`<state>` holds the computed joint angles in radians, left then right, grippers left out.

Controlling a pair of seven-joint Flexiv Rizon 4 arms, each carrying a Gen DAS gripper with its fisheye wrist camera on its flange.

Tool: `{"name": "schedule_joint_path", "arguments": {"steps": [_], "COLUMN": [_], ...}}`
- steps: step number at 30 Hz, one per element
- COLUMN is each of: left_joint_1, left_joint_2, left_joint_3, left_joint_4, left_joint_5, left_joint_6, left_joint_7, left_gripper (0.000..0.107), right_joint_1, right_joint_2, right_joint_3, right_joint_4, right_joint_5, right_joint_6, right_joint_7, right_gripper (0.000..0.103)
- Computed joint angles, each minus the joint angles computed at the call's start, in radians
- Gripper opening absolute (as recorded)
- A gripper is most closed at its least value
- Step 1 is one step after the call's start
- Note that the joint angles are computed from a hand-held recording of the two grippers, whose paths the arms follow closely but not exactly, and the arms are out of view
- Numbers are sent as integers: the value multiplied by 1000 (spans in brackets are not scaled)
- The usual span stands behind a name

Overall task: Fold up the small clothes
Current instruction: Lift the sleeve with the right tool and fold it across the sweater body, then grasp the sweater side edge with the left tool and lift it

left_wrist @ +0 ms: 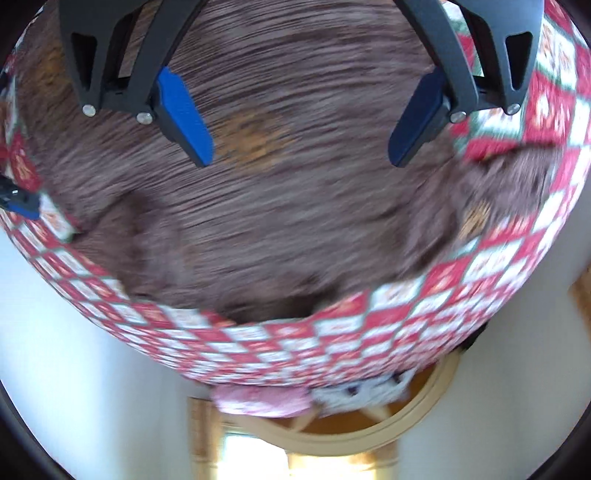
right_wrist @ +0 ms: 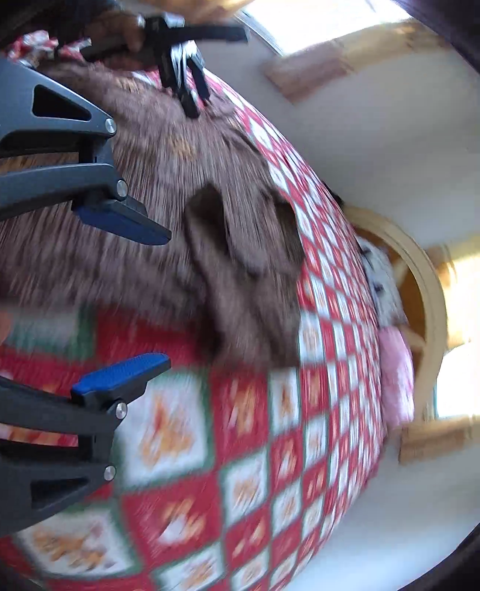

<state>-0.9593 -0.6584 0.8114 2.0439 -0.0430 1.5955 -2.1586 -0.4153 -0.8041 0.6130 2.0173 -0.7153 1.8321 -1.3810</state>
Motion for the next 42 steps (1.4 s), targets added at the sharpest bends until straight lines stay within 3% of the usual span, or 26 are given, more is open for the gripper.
{"name": "schedule_joint_path", "arguments": {"steps": [3,4,7,11,13,15,16,20,27,36,37,42], "left_joint_1": [-2,4,106,171,205,236,269,351,426,437,457,681], "left_joint_2": [-63,-85,-120,-175,-184,-179,-161,-104,-37,-15,-14,-16], "left_joint_3": [-12,-19,-131,-192,-218,-245,-284,-362,-405,-372,-392,-653], "left_joint_4": [-153,-201,-330,-456,-468,-477,-464,-405,-337,-261,-248,-165], "left_joint_5": [38,49,57,74,85,97,93,111,147,145,135,-5], "left_joint_6": [-111,-147,-224,-328,-302,-309,-295,-202,-104,-58,-49,6], "left_joint_7": [56,64,121,132,111,103,110,79,1,-33,-27,30], "left_gripper": [97,93,78,59,54,30,4,5,5,5,5,7], "right_joint_1": [-4,-2,-43,-146,-161,-174,-178,-189,-180,-180,-179,-174], "right_joint_2": [-20,-25,-56,-126,-145,-156,-161,-176,-171,-174,-174,-173], "right_joint_3": [-41,-51,-20,55,72,90,99,134,150,186,188,202], "right_joint_4": [12,15,-2,-20,-32,-35,-37,-46,-45,-50,-52,-59], "right_joint_5": [12,4,-82,-219,-231,-233,-231,-203,-119,-14,-2,51], "right_joint_6": [84,98,84,52,31,12,3,-43,-55,-85,-88,-105], "right_joint_7": [25,36,75,125,141,135,126,79,5,-86,-96,-141], "right_gripper": [62,62,62,62,62,62,62,65,66,67,67,67]}}
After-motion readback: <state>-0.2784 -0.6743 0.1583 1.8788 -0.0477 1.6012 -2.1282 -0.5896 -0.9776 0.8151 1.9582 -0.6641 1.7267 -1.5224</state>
